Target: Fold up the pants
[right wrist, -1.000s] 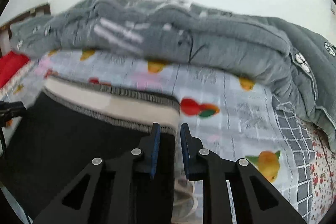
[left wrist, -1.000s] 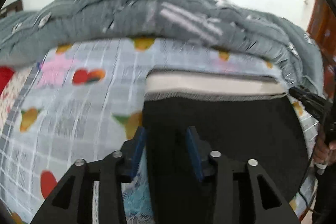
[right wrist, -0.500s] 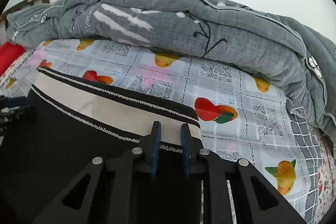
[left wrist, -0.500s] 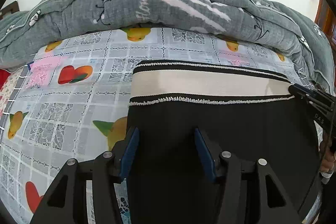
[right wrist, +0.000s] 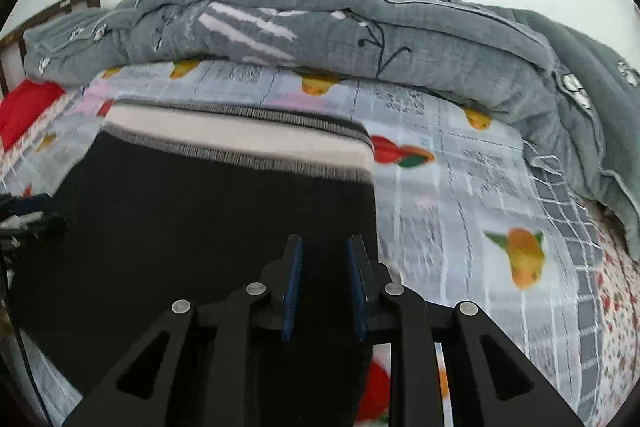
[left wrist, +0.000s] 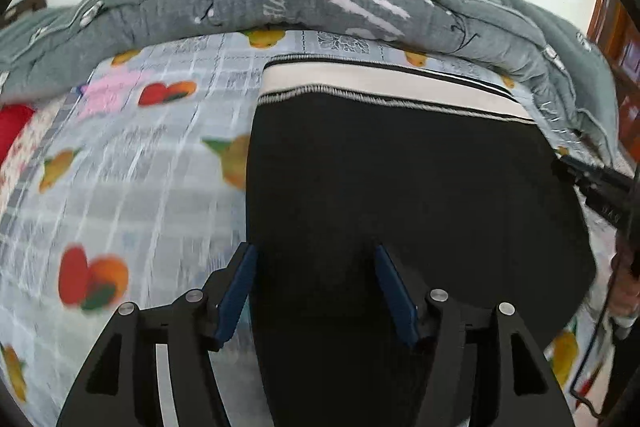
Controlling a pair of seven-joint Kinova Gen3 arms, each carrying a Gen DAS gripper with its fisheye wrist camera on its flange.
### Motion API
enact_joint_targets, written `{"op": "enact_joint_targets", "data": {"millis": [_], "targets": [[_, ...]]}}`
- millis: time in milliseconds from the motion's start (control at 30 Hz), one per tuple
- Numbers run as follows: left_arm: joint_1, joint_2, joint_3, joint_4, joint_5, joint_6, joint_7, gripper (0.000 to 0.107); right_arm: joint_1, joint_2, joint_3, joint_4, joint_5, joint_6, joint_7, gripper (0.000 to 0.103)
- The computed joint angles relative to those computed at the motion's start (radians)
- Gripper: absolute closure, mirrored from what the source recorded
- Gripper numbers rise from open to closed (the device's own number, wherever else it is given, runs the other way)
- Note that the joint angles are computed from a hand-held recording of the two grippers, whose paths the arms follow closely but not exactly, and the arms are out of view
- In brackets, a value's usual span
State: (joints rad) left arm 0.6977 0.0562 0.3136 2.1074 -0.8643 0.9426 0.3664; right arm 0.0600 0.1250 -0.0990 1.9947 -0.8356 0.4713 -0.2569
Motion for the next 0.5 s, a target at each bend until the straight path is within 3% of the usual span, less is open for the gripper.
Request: {"op": "enact_joint_targets", "data": {"millis": [67, 200, 300, 367, 500], "targets": [[0.055, 0.003, 0.012, 0.009, -0.016, 0.036, 0.081, 0.045, 0.050, -0.028, -0.021, 0.044, -0.060, -0.002, 0.070, 0.081], [0.095, -0.009, 0.063, 0.044, -0.021, 0.036, 0.222, 0.039, 0.043, -0.051, 0.061, 0.065, -0.055, 0.078, 0.058, 0.080], [0.146, 0.016, 0.089, 0.049, -0.020, 0.061, 0.298, 0.036, 0.044, -0.075, 0.083, 0.107, -0.062, 0.071, 0.087, 0.081], [0.183, 0.027, 0.095, 0.049, -0.010, 0.073, 0.344, 0.036, 0.048, -0.086, 0.108, 0.114, -0.035, 0.103, 0.073, 0.081], [0.244, 0.038, 0.111, 0.038, 0.016, 0.105, 0.445, 0.036, 0.089, -0.076, 0.152, 0.071, 0.069, 0.259, -0.014, 0.079]]}}
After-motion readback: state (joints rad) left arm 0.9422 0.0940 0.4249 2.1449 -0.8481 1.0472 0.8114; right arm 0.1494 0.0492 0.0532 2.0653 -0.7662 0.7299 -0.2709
